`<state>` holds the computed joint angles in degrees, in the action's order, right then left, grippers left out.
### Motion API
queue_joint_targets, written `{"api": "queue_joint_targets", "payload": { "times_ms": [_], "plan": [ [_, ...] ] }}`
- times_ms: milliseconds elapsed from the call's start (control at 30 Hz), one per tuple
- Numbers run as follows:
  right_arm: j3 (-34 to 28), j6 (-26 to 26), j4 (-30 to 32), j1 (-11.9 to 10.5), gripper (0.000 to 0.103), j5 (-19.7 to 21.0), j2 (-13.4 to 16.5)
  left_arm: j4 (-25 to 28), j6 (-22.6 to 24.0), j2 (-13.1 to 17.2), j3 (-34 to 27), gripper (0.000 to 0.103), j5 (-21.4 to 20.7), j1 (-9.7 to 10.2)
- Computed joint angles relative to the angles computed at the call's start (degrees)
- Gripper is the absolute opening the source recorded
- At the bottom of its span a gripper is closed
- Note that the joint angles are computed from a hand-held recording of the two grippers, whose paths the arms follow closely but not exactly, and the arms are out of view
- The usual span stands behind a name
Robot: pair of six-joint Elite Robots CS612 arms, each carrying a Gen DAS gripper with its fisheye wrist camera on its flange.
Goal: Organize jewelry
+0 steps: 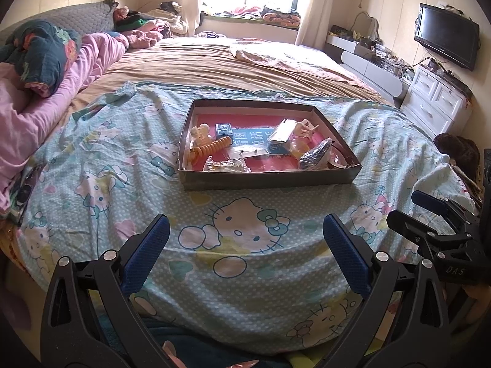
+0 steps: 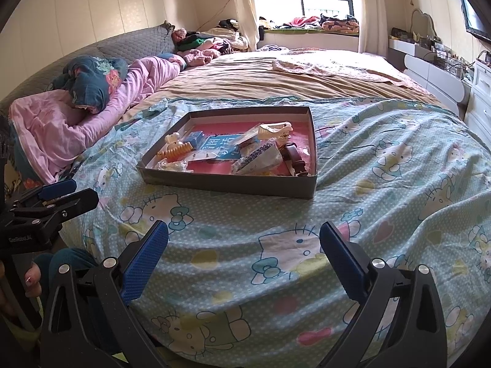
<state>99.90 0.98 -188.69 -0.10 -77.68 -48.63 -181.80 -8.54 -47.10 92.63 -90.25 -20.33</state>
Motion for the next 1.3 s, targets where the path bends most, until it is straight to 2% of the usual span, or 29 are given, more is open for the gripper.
{"api": "queue_joint_targets", "payload": {
  "times_ms": [967,1200,1300],
  "plan": [
    [-0.6,-0.6,0.5,0.2,0.098,-1.2,0.2,1.0,-0.4,0.1,-0.1,0.094,-0.5,0.11],
    [-1.8,0.7,1.6,-0.1,0.098,-3.9,0.7,4.3,-2.0,0.8,-1.5,0.094,-0.1,0.31],
    [-3.1,2.1,2.9,-0.7,0.098,-5.3,1.4,7.0,-4.4,1.7,-3.4,0.094,-2.5,1.43]
  ]
}}
